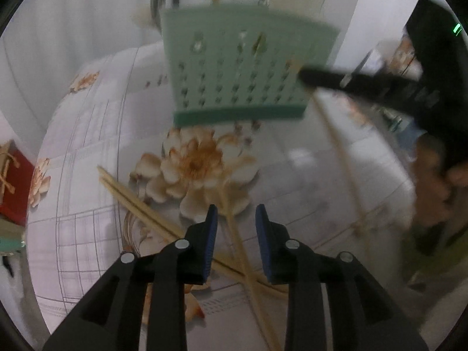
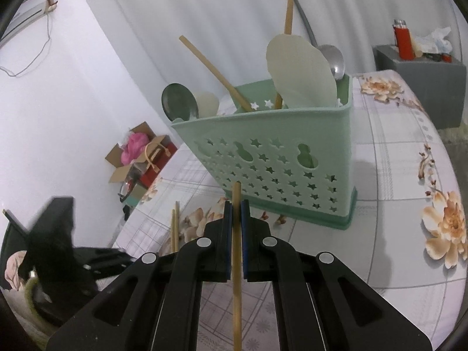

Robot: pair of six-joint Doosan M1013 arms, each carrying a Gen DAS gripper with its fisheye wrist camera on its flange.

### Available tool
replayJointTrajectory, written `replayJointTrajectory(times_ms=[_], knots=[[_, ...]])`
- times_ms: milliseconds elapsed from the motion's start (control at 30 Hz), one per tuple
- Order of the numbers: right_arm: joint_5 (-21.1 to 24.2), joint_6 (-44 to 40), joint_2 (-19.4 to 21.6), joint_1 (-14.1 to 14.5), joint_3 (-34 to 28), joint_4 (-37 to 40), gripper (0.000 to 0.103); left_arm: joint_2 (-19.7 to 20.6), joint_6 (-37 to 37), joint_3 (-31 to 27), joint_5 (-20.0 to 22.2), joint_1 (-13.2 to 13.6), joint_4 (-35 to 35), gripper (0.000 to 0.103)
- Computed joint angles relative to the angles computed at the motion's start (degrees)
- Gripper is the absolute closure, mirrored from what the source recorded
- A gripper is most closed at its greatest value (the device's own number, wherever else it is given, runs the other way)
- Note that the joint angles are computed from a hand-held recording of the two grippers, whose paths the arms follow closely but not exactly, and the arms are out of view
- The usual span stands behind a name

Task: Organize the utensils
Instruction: 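Insert the chopstick into the green holder and open the left tool while the right tool holds its chopstick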

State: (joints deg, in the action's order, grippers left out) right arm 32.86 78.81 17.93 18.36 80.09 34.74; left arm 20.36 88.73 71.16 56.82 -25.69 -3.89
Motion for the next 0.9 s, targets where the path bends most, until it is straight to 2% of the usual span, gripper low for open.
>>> replayJointTrajectory(times_ms=[133, 267, 467, 667, 800, 900], knots=[[-0.30, 0.67, -0.19, -0.09, 0.33, -0.44, 0.099, 1.19, -2.98, -0.40, 2.53, 0.91, -2.02, 0.078], [-0.33, 0.84, -0.27, -0.15, 0.59, -0.17, 0.099, 1.15, -3.79, -0.06, 2.15, 1.85, -4.25, 0.092], [-0.50, -0.52, -0.32, -0.22, 0.62, 1.22, 0.099, 0.76, -4.63, 0.60, 0.97, 3.90, -10.17, 0.097], [-0.54, -2.89, -0.41, -0.48, 0.83, 3.81, 0.099, -1.51, -3.12, 0.99, -3.78, 5.86, -15.03, 0.097], [1.77, -10.10, -0.10, -1.96, 1.20, 15.82, 0.099, -3.86, -0.43, 1.18, -9.52, 6.58, -16.62, 0.097], [2.31, -13.43, -0.23, -2.56, 1.58, 20.70, 0.099, -5.33, 1.01, 1.37, -12.63, 6.66, -18.07, 0.097]])
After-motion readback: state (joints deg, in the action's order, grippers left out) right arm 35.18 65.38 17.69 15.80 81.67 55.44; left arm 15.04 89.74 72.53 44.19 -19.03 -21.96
